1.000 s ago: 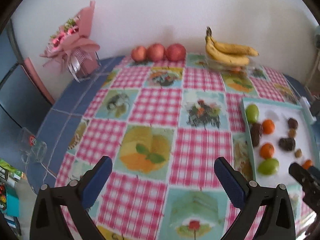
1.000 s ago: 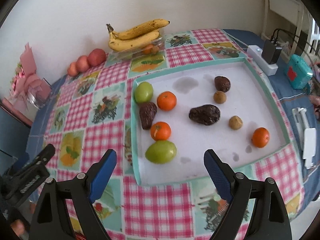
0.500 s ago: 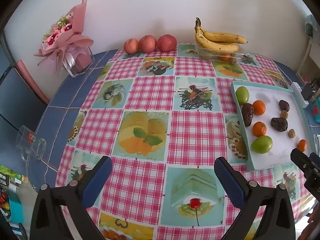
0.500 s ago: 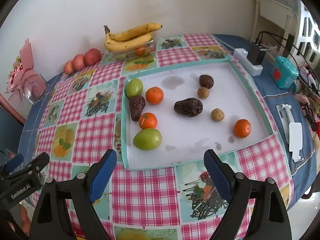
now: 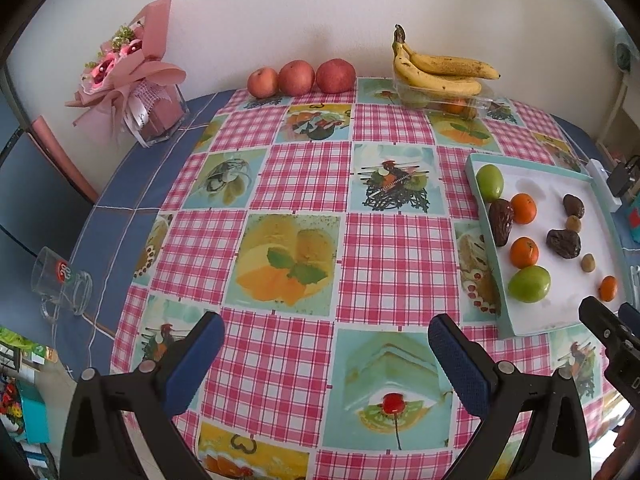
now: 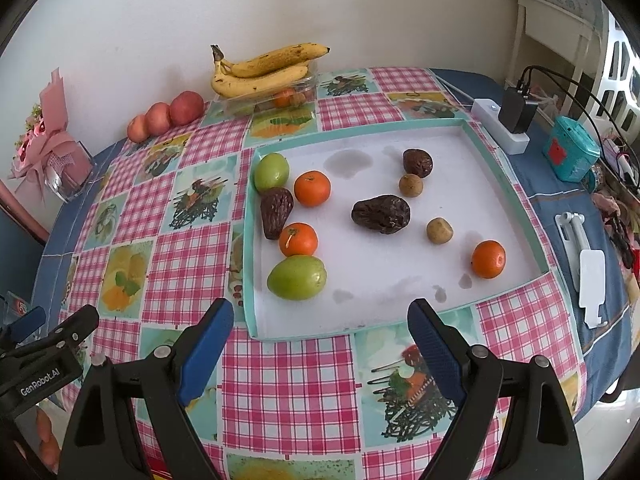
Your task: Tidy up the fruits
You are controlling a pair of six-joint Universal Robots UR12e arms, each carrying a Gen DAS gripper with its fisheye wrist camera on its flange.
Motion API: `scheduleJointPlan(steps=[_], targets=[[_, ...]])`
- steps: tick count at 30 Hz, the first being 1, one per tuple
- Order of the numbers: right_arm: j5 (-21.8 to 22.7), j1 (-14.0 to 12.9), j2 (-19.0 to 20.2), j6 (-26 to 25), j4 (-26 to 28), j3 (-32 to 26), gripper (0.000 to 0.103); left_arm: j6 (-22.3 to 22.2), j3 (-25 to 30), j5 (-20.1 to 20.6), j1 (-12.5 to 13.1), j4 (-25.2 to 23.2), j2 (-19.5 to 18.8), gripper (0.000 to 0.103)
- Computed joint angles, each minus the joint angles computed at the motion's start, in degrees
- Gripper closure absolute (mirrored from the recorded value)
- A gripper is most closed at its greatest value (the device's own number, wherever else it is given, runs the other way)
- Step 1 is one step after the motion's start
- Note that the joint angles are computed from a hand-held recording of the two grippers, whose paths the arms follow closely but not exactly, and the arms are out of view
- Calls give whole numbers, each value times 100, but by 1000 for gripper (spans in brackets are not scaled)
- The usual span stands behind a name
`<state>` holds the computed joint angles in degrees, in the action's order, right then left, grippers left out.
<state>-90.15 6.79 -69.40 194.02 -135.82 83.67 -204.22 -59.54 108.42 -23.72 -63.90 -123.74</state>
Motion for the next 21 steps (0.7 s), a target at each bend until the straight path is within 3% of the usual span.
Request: scheduleJointPlan(steps=[21], targets=[[-6, 22, 25, -43, 95, -42, 14, -14, 55, 170, -20, -117, -21, 0]])
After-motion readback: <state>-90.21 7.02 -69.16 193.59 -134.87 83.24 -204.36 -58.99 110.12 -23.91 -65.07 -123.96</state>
